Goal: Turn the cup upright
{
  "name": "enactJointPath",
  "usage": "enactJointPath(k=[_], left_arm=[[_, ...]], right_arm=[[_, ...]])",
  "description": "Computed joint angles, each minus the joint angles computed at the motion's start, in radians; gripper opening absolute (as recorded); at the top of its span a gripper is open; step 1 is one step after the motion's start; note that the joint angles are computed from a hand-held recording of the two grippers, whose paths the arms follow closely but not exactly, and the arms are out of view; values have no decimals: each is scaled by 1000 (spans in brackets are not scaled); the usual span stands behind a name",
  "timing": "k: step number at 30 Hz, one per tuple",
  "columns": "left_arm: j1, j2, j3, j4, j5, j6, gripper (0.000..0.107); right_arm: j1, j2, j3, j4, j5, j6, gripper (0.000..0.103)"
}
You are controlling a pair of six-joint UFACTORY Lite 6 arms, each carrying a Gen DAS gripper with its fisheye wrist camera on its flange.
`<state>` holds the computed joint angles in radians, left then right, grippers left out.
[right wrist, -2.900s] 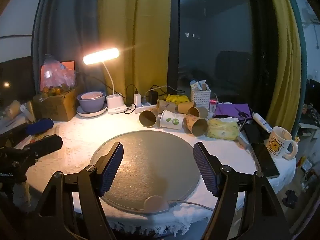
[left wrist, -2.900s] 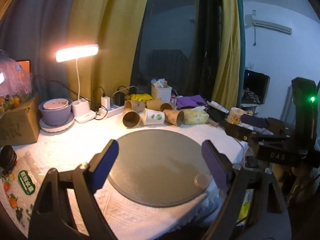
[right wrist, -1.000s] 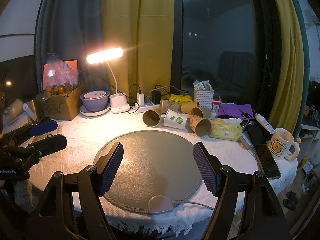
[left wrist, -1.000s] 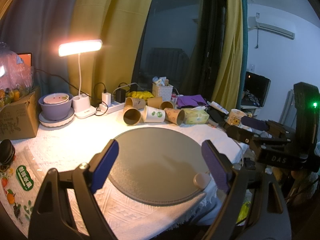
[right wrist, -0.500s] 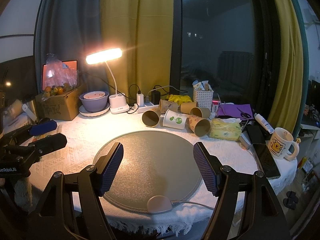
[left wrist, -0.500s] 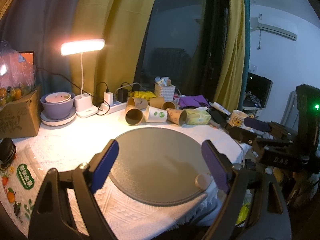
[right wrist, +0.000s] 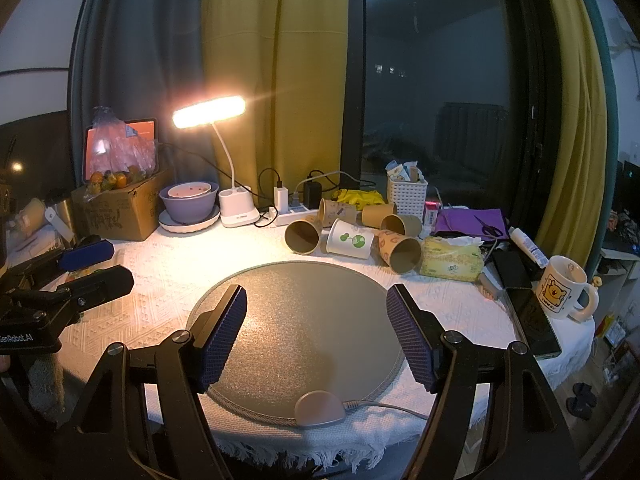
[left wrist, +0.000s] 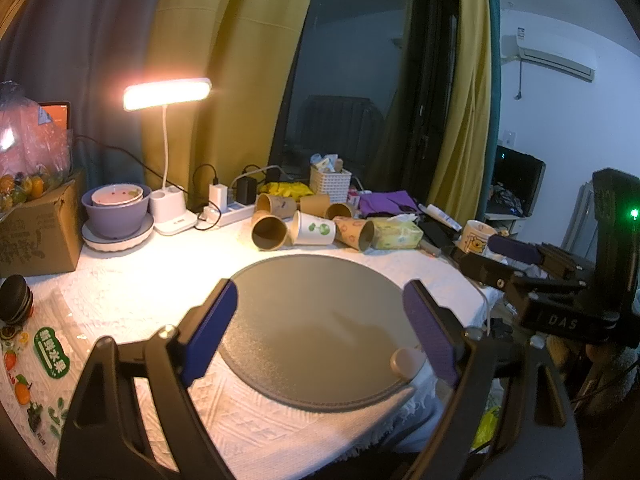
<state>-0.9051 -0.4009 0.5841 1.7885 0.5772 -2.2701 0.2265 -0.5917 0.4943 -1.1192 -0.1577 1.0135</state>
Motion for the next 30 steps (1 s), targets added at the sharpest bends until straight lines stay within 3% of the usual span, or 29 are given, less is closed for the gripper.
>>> enactJointPath(k=[6,13,20,30], left_arm=[[2,1,-3,4,-2,-4,86],[75,72,17,89,-74,-71,86],[195,228,131,249,-177,-179,86],[350,472,370,377,-324,-231,86]], right_arm=[[23,-3,0,37,17,-28,75],[-5,66,32,73,-14,-82,75],[-38,257,133,183,-71,-217,75],[-64,537,363,172,-100,-209,75]])
